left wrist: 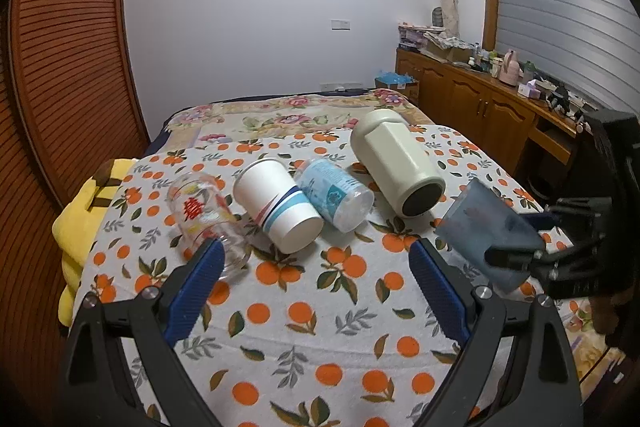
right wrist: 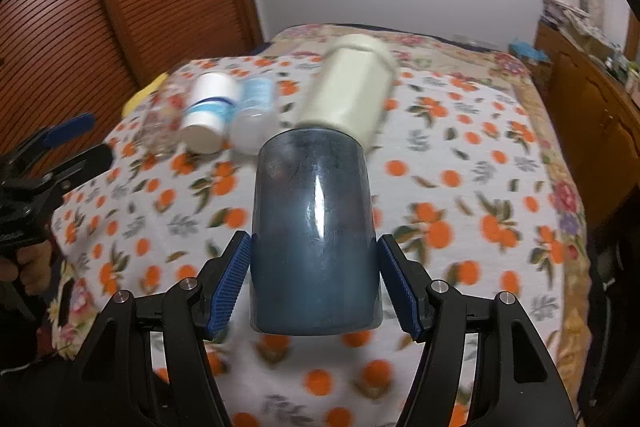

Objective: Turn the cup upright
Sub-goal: 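Lift the blue cup with the right tool and carry it toward the left tool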

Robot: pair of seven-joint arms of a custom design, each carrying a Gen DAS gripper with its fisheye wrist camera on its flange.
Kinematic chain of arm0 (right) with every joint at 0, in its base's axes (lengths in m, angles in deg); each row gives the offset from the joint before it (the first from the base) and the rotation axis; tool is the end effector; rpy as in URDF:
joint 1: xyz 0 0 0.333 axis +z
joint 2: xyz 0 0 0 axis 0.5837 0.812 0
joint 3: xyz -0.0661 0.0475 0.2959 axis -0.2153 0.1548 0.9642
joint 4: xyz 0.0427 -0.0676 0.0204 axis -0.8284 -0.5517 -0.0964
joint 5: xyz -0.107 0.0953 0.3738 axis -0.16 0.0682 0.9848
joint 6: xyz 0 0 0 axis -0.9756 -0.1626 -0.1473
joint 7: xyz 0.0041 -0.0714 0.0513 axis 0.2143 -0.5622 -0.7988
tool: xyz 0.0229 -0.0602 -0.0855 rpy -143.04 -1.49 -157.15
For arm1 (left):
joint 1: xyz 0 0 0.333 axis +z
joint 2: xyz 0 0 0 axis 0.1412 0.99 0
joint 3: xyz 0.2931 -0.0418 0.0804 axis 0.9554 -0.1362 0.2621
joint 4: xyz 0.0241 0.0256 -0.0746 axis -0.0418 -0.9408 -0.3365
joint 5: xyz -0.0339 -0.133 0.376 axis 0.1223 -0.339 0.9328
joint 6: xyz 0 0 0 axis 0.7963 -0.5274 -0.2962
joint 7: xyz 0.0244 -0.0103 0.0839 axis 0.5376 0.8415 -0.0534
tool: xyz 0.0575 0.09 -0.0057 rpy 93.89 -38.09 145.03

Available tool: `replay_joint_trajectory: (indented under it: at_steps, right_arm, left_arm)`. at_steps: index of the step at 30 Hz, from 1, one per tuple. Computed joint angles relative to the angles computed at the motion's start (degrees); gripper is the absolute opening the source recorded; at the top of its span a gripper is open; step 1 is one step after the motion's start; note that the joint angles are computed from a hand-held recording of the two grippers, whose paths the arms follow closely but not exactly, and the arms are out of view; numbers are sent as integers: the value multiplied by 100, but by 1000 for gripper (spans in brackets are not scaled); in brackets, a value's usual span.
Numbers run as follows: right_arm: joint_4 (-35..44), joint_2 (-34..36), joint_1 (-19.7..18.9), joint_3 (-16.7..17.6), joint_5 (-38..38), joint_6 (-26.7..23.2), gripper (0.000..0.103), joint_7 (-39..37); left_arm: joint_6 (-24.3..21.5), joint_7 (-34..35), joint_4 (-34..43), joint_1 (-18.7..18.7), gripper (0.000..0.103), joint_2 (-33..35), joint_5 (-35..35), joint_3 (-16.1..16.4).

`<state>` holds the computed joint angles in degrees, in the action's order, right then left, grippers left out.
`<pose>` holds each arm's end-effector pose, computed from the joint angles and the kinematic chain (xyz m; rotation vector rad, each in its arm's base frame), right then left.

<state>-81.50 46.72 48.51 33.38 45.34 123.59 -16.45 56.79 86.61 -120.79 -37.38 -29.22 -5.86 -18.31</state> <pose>0.6929 0.2746 0.4031 -2.2092 1.0785 -0.2965 0.5911 -0.5520 0.4607 -1.7067 1.5854 -0.8422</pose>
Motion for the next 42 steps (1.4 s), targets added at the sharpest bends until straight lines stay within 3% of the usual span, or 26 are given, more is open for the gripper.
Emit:
replay_joint_trajectory:
  at_steps: [10, 20, 32, 42]
  right_arm:
    - [106, 150, 302, 64, -188, -82, 66, 35]
    - [333, 358, 468, -11, -411, -227, 67, 284]
    - [199, 233, 256, 216, -41, -37, 75, 119]
    - [-495, -347, 46, 286, 322, 603, 77, -264]
  left_arm:
    - [95, -538, -883, 51, 94, -540, 310, -78]
    - [87, -660, -1029, 160, 94, -612, 390, -214]
    - [82, -571, -864, 179, 94, -514, 332, -237]
    - [-21, -173, -68, 102, 94, -75, -21, -199]
